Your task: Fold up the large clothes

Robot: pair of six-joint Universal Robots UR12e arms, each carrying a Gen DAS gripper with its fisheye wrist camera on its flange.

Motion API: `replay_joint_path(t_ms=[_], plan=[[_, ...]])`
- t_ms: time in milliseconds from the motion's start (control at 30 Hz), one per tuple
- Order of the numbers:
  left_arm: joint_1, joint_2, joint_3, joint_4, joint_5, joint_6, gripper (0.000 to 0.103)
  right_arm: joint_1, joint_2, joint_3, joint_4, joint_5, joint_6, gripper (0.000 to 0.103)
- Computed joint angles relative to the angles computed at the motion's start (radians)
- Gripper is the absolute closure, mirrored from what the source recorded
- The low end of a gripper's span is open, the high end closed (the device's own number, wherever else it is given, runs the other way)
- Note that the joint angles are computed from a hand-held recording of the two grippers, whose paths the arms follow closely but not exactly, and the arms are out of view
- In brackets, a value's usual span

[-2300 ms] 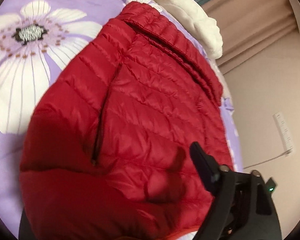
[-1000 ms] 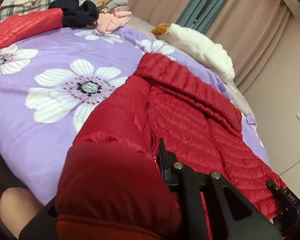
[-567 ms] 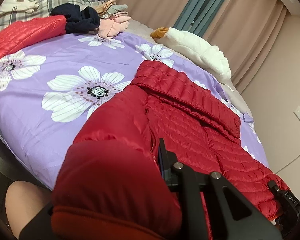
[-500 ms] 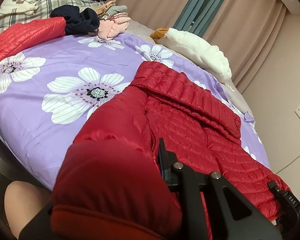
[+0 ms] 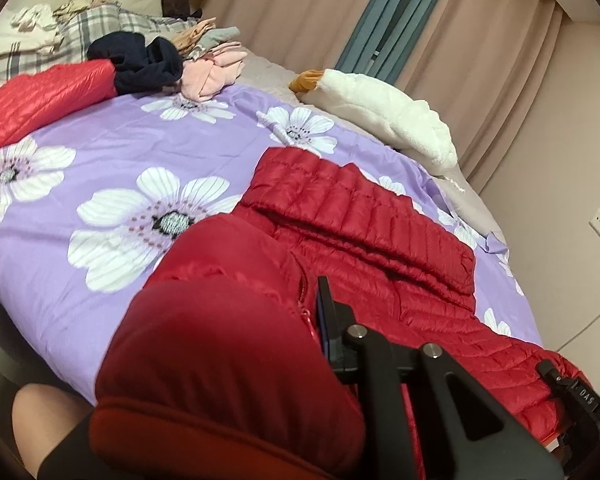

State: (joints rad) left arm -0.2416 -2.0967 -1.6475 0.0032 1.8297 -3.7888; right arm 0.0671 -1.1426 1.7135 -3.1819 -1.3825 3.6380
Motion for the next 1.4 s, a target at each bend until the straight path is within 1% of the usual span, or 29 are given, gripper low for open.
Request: replay_joint_path(t_ms=[100, 267, 367, 467, 567, 600, 667, 700, 733, 767, 800, 833, 867, 900, 933, 967, 1000, 1033, 1100, 1133, 1167, 1200, 1267, 1300, 1333, 1367, 1400], plan=[[0.004, -0.007, 0.019, 0.006, -0.003, 0.002, 0.087, 0.000, 0.007, -0.017, -0.008, 0.004, 0.005, 0.087], [0.014, -0.030, 0.071, -0.004, 0.005, 0.010, 0.087, 0.011, 0.031, -0.070, -0.006, -0.043, -0.027, 0.087], [0.020, -0.053, 0.125, -0.016, 0.009, 0.030, 0.087, 0.013, 0.054, -0.121, 0.013, -0.047, -0.031, 0.087], [0.027, -0.089, 0.201, -0.039, 0.020, 0.052, 0.086, 0.017, 0.093, -0.199, 0.038, -0.058, -0.042, 0.087], [0.041, -0.144, 0.313, -0.075, 0.020, 0.053, 0.085, 0.025, 0.151, -0.307, 0.074, -0.071, -0.058, 0.087], [0.047, -0.174, 0.373, -0.102, 0.025, 0.050, 0.085, 0.028, 0.175, -0.352, 0.090, -0.073, -0.065, 0.087], [0.055, -0.233, 0.493, -0.172, 0.034, 0.064, 0.084, 0.035, 0.231, -0.459, 0.152, -0.088, -0.079, 0.087], [0.060, -0.278, 0.577, -0.219, 0.048, 0.073, 0.084, 0.039, 0.272, -0.535, 0.193, -0.099, -0.081, 0.087], [0.063, -0.311, 0.641, -0.263, 0.065, 0.078, 0.083, 0.040, 0.302, -0.586, 0.212, -0.107, -0.080, 0.087], [0.066, -0.347, 0.712, -0.315, 0.078, 0.078, 0.081, 0.041, 0.337, -0.646, 0.244, -0.114, -0.080, 0.085], [0.071, -0.391, 0.801, -0.392, 0.091, 0.069, 0.077, 0.043, 0.373, -0.712, 0.296, -0.120, -0.082, 0.079], [0.073, -0.420, 0.856, -0.437, 0.106, 0.060, 0.071, 0.046, 0.410, -0.783, 0.359, -0.130, -0.088, 0.070], [0.075, -0.450, 0.911, -0.474, 0.127, 0.054, 0.066, 0.048, 0.438, -0.838, 0.414, -0.138, -0.098, 0.064], [0.078, -0.484, 0.967, -0.502, 0.150, 0.044, 0.052, 0.050, 0.464, -0.886, 0.458, -0.143, -0.105, 0.047], [0.080, -0.504, 0.997, -0.510, 0.171, 0.024, 0.034, 0.052, 0.488, -0.925, 0.479, -0.147, -0.100, 0.032], [0.081, -0.525, 1.028, -0.522, 0.199, -0.006, 0.025, 0.053, 0.502, -0.942, 0.470, -0.158, -0.087, 0.025], [0.084, -0.542, 1.045, -0.501, 0.226, -0.035, 0.017, 0.057, 0.514, -0.950, 0.442, -0.183, -0.076, 0.017], [0.087, -0.550, 1.040, -0.449, 0.226, -0.036, 0.015, 0.062, 0.527, -0.958, 0.401, -0.223, -0.082, 0.013], [0.092, -0.579, 1.070, -0.408, 0.223, -0.024, 0.012, 0.075, 0.561, -1.002, 0.372, -0.297, -0.120, 0.007], [0.093, -0.598, 1.099, -0.421, 0.233, -0.019, 0.007, 0.082, 0.579, -1.025, 0.375, -0.333, -0.138, 0.007], [0.094, -0.620, 1.134, -0.449, 0.235, -0.025, 0.002, 0.085, 0.596, -1.050, 0.389, -0.348, -0.145, 0.007], [0.100, -0.641, 1.170, -0.508, 0.211, -0.052, 0.000, 0.085, 0.614, -1.070, 0.412, -0.346, -0.138, 0.007], [0.116, -0.669, 1.223, -0.625, 0.127, -0.118, 0.000, 0.078, 0.657, -1.140, 0.501, -0.321, -0.100, 0.007], [0.129, -0.696, 1.277, -0.713, 0.067, -0.158, 0.000, 0.072, 0.681, -1.178, 0.559, -0.298, -0.080, 0.007], [0.136, -0.727, 1.339, -0.788, 0.029, -0.180, 0.001, 0.063, 0.706, -1.220, 0.636, -0.249, -0.047, 0.011], [0.140, -0.752, 1.388, -0.832, 0.012, -0.190, 0.001, 0.055, 0.722, -1.250, 0.700, -0.205, -0.021, 0.014], [0.137, -0.783, 1.441, -0.848, 0.023, -0.192, 0.001, 0.051, 0.742, -1.291, 0.749, -0.182, -0.010, 0.016]])
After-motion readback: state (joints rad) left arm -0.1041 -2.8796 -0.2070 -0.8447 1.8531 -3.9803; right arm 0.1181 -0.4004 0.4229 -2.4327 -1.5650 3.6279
